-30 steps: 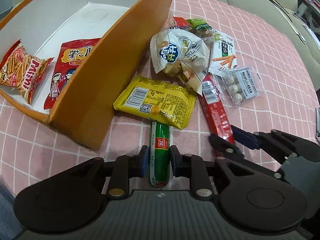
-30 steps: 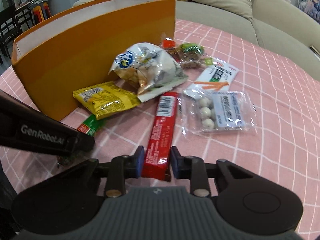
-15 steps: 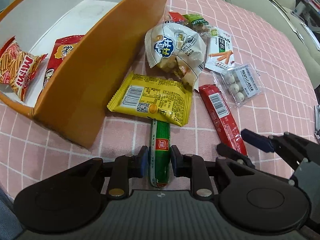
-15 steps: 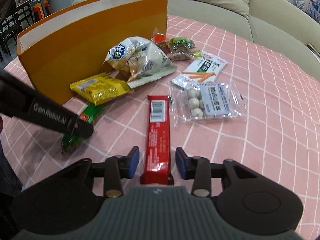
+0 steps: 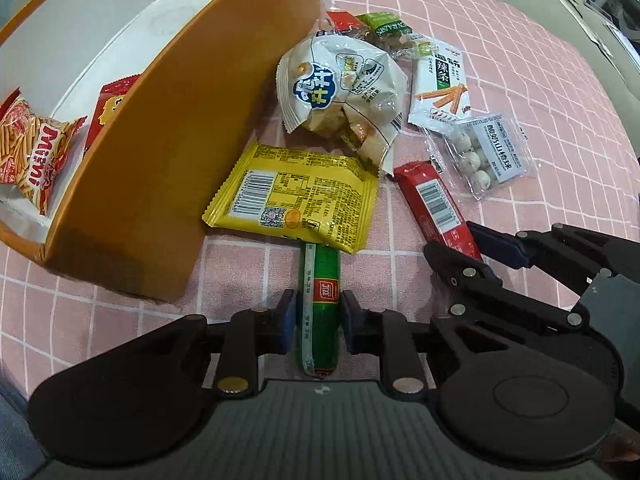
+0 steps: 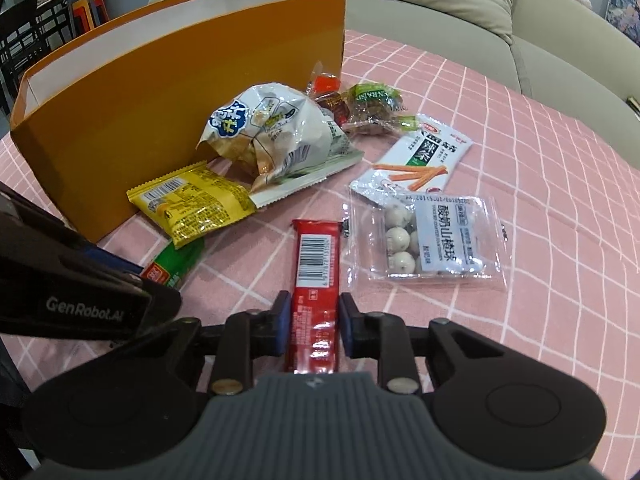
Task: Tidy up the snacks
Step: 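Grasp the green sausage with left tool while right tool grasps red sausage stick, then carry both sausages into the box and open both tools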
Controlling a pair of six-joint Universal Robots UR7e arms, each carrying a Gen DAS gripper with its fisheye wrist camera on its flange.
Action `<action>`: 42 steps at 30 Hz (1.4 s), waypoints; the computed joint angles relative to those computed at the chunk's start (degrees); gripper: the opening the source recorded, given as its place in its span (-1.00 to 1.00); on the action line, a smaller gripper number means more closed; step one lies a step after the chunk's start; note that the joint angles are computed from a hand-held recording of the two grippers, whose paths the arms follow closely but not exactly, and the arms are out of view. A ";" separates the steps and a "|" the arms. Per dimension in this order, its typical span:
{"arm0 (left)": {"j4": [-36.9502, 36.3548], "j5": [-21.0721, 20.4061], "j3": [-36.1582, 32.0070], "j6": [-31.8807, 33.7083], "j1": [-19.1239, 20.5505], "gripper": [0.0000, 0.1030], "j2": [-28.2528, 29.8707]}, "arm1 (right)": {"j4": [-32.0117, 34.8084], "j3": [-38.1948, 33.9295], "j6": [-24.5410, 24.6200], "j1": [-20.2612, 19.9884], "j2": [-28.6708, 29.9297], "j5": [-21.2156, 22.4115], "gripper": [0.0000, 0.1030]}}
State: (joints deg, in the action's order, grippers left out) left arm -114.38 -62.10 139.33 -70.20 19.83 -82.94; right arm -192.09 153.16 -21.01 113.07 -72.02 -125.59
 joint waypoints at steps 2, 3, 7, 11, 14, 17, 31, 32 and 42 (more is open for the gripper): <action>0.13 -0.26 0.05 -0.34 -0.33 -0.52 -0.19 | 2.34 -0.01 1.41 0.53 -1.09 -0.34 -0.58; 0.35 -0.49 0.07 -0.60 -0.58 -0.52 -0.41 | 3.62 -0.01 2.30 0.74 -1.75 -0.36 -0.59; 1.64 -1.27 0.11 -1.56 -2.03 -0.52 -1.49 | 9.83 0.27 6.86 1.47 -5.76 0.42 -0.59; 3.10 -2.07 0.08 -2.83 -3.79 -0.52 -3.35 | 15.09 0.74 10.98 2.48 -10.09 1.48 -0.59; 4.49 -1.88 -0.07 -3.69 -5.34 -0.52 -4.93 | 18.26 1.03 13.36 3.60 -13.20 2.11 -0.58; 5.78 -1.22 -0.21 -4.73 -7.15 -0.52 -6.92 | 20.22 1.18 15.58 4.85 -16.02 2.87 -0.58; 11.48 6.16 -3.69 -6.26 -11.92 -0.52 -13.13 | 24.51 -4.01 21.34 11.33 -19.71 5.10 -0.58; 12.54 6.94 -4.10 -6.23 -11.94 -0.52 -13.79 | 24.89 -4.73 21.71 11.79 -19.48 5.33 -0.58; 24.16 14.12 -10.07 -3.95 -9.59 -0.52 -18.94 | 25.21 -12.83 20.35 14.06 -14.30 10.95 -0.58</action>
State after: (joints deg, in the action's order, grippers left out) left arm -90.22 -47.98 129.26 -74.16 10.24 -101.89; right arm -166.88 140.33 -0.66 127.13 -86.33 -114.64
